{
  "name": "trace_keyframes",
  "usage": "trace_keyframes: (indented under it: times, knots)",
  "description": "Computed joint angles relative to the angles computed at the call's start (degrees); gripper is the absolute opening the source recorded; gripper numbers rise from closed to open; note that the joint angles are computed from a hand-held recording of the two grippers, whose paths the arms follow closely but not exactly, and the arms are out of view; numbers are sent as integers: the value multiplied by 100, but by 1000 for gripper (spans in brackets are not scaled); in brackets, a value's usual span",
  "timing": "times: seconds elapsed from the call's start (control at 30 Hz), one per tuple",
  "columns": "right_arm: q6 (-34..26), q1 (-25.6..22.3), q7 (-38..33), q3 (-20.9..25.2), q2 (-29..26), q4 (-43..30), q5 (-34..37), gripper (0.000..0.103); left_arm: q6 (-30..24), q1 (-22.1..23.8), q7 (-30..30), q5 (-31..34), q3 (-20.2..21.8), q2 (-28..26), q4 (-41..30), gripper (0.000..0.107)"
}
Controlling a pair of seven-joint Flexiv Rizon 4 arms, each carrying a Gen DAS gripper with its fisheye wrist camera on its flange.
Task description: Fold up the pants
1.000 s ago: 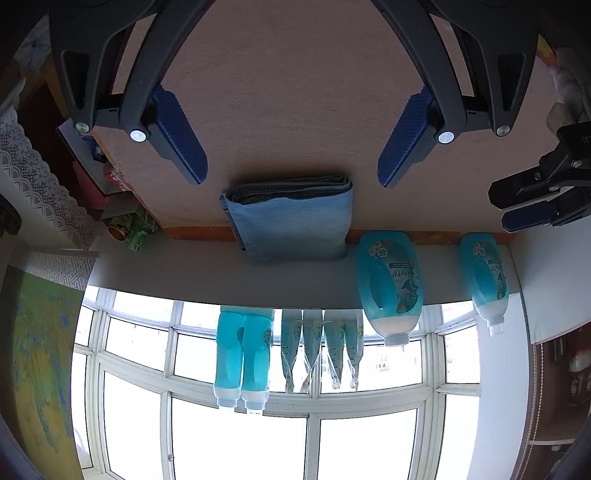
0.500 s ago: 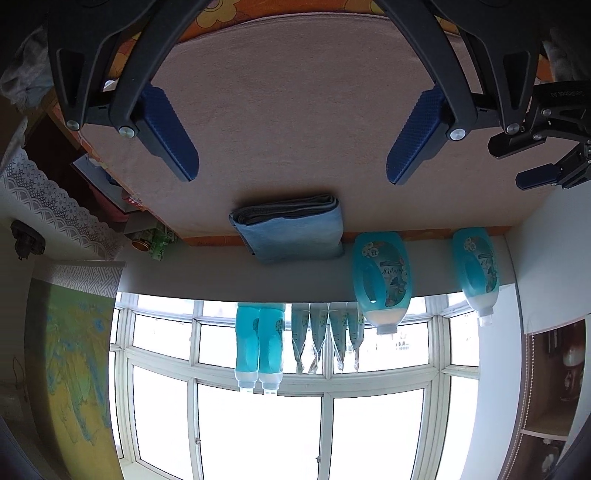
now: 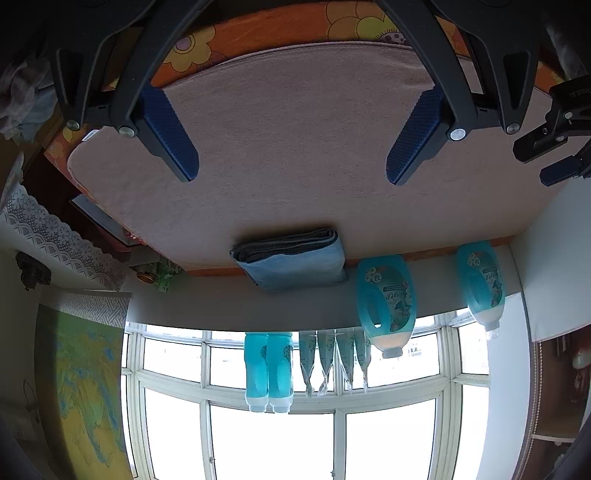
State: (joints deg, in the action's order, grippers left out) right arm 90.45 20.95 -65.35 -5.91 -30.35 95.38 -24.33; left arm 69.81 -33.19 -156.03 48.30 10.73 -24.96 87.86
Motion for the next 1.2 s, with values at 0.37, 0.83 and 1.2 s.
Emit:
trace_keyframes:
  times: [0.37, 0.83, 1.2]
  knots:
    - [217, 286, 119, -406, 40, 148, -61, 103, -295, -7, -156, 29, -73, 82, 70, 79]
    - [187, 275, 98, -320, 65, 166, -68, 103, -561, -6, -244, 232, -166, 121, 16, 80]
    - [89, 266, 111, -241, 71, 209, -76, 103, -707, 37, -364, 468, -252, 133, -30, 80]
